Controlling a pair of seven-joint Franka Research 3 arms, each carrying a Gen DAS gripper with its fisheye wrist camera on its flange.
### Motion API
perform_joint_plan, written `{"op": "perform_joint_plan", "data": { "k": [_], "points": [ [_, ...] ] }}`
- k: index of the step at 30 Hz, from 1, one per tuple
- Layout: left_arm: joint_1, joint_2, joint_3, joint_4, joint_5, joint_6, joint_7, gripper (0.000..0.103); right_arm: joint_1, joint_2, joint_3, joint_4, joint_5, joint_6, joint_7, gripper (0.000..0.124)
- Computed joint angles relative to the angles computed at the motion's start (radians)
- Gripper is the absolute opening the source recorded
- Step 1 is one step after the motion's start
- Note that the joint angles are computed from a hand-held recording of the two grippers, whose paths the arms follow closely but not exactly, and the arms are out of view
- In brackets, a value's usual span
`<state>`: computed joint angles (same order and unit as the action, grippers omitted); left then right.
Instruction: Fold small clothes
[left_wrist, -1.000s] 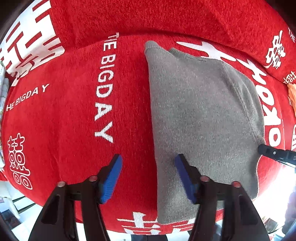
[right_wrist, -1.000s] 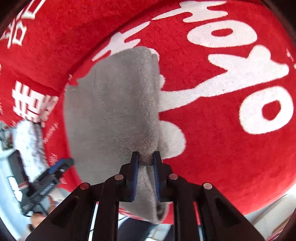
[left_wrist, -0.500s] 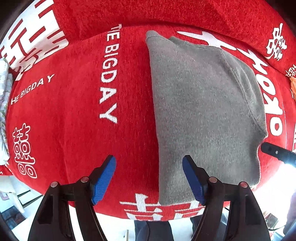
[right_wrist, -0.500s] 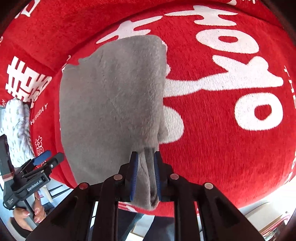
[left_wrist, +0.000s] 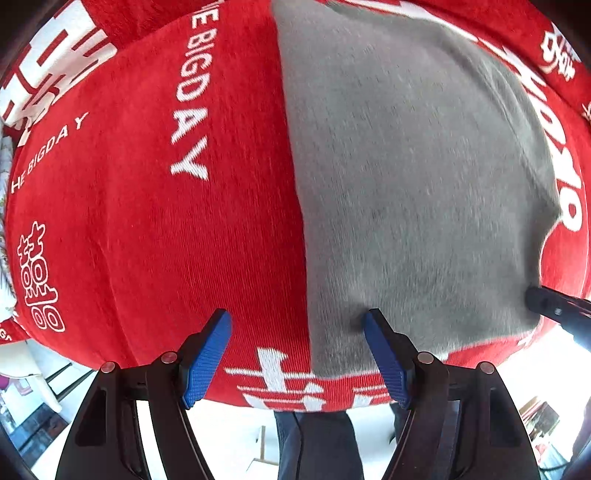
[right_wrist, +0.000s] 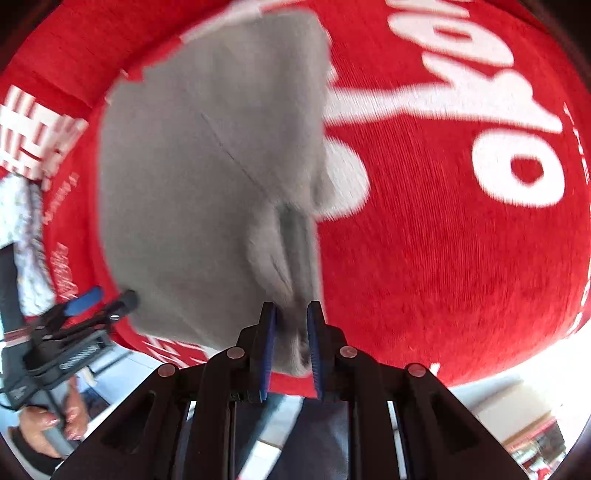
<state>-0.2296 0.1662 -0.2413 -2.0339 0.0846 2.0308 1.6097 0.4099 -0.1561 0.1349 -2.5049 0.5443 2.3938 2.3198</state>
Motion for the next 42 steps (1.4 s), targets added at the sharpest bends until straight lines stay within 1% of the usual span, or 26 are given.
{"op": "perform_joint_plan", "data": {
  "k": [3, 5, 13, 17, 18, 25, 26, 27, 29, 30, 31, 32, 33, 34, 35, 36, 37, 39, 41, 42],
  "points": [
    [-0.001, -0.017, -0.002, -0.012, 0.003, -0.008, 0.009, 0.075, 0.01, -0.021, 0.0, -0.04, 0.052, 0.016, 0.001, 0.02],
    [-0.001, -0.025, -0.001, -0.011, -0.002, -0.015, 0.011, 0.075, 0.01, -0.037, -0.001, -0.049, 0.059, 0.018, 0.005, 0.021],
    [0.003, -0.038, 0.002, 0.014, -0.029, -0.034, 0.007, 0.075, -0.005, -0.086, 0.003, -0.017, -0.025, -0.049, 0.033, 0.021],
    [0.009, -0.05, 0.006, 0.027, -0.048, -0.034, 0.031, 0.075, -0.019, -0.114, -0.004, -0.002, -0.052, -0.079, 0.044, 0.022],
    [0.011, -0.06, 0.005, 0.03, -0.059, -0.035, 0.041, 0.075, -0.024, -0.122, -0.002, 0.004, -0.068, -0.089, 0.052, 0.024],
    [0.01, -0.11, 0.009, 0.053, -0.097, -0.038, 0.077, 0.075, -0.053, -0.156, 0.015, 0.072, -0.178, -0.158, 0.124, 0.024],
    [0.011, -0.118, 0.01, 0.055, -0.103, -0.034, 0.081, 0.075, -0.058, -0.157, 0.019, 0.09, -0.202, -0.177, 0.136, 0.027],
    [0.01, -0.129, 0.012, 0.06, -0.108, -0.028, 0.085, 0.075, -0.061, -0.158, 0.024, 0.107, -0.224, -0.193, 0.147, 0.036],
    [0.011, -0.146, 0.015, 0.063, -0.121, -0.018, 0.095, 0.075, -0.07, -0.163, 0.031, 0.146, -0.275, -0.232, 0.17, 0.048],
    [0.012, -0.154, 0.017, 0.069, -0.13, -0.016, 0.102, 0.076, -0.072, -0.163, 0.032, 0.163, -0.293, -0.245, 0.175, 0.048],
    [0.012, -0.157, 0.019, 0.078, -0.135, -0.017, 0.106, 0.08, -0.074, -0.16, 0.035, 0.185, -0.312, -0.262, 0.178, 0.049],
    [0.012, -0.164, 0.021, 0.085, -0.14, -0.014, 0.107, 0.096, -0.075, -0.156, 0.036, 0.202, -0.326, -0.278, 0.182, 0.049],
    [0.012, -0.172, 0.022, 0.086, -0.145, -0.003, 0.107, 0.103, -0.076, -0.151, 0.038, 0.223, -0.341, -0.295, 0.187, 0.05],
    [0.013, -0.188, 0.024, 0.076, -0.148, 0.023, 0.106, 0.102, -0.076, -0.148, 0.039, 0.238, -0.352, -0.304, 0.192, 0.051],
    [0.012, -0.2, 0.025, 0.07, -0.151, 0.045, 0.108, 0.103, -0.076, -0.142, 0.041, 0.252, -0.36, -0.309, 0.197, 0.056],
    [0.011, -0.209, 0.027, 0.072, -0.145, 0.061, 0.101, 0.102, -0.077, -0.137, 0.045, 0.271, -0.378, -0.317, 0.205, 0.061],
    [0.011, -0.209, 0.028, 0.078, -0.141, 0.065, 0.096, 0.102, -0.076, -0.128, 0.048, 0.289, -0.391, -0.323, 0.213, 0.063],
    [0.01, -0.203, 0.028, 0.1, -0.12, 0.057, 0.066, 0.102, -0.075, -0.115, 0.053, 0.323, -0.421, -0.34, 0.226, 0.072],
    [0.012, -0.196, 0.033, 0.119, -0.138, 0.043, 0.068, 0.103, -0.075, -0.104, 0.061, 0.356, -0.463, -0.362, 0.253, 0.08],
    [0.013, -0.195, 0.035, 0.127, -0.152, 0.032, 0.071, 0.102, -0.074, -0.1, 0.063, 0.37, -0.48, -0.374, 0.262, 0.08]
  ]
}}
